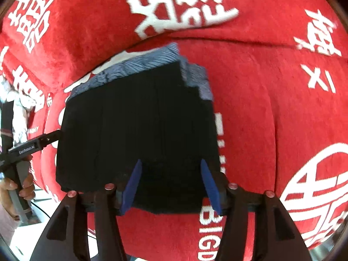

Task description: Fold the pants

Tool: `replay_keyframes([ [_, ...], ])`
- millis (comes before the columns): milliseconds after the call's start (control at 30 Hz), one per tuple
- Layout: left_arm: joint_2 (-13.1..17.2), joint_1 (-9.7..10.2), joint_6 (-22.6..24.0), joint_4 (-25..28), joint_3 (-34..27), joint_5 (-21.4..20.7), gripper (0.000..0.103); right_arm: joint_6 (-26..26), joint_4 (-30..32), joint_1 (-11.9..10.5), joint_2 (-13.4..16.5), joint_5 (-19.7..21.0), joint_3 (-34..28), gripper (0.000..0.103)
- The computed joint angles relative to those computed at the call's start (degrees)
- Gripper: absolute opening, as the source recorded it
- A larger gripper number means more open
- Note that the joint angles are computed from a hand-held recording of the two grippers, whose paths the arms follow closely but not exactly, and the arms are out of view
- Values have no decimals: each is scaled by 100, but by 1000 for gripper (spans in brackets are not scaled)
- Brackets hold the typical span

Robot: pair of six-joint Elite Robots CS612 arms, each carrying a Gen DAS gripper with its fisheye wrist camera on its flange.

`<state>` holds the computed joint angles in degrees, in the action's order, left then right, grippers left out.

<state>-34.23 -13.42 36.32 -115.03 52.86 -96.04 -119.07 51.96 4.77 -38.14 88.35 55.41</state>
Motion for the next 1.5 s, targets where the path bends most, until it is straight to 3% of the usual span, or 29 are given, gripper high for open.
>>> replay_keyframes([
  [167, 17, 17, 97, 369, -97, -189, 103, 487, -585, -35, -285, -262, 623, 68],
  [433, 42, -22, 502, 1023, -162, -462, 103, 415, -1005, -122, -438, -477, 938, 68],
  [633, 249, -26, 379, 1670, -539, -787, 103, 299, -1466, -310, -520, -985, 1235, 75],
  [800, 476, -36, 360, 2211, -916, -960, 103, 578, -2102, -511, -628, -1467, 1634, 75],
  [1067, 529, -106, 409, 2246, -905, -1172, 103, 394, -2562, -747, -487, -2126, 1613, 77],
  [1167, 633, -101, 448, 2417, -1050, -1287, 103, 814, -3187, -835, -569, -2390, 1921, 78],
  [1267, 645, -83, 621, 2421, -1066, -1352, 103, 811, -3350, -868, -613, -2455, 2028, 78],
  [1500, 630, -79, 541, 2293, -1007, -1405, 103, 910, -3345, -848, -609, -2401, 2003, 77],
])
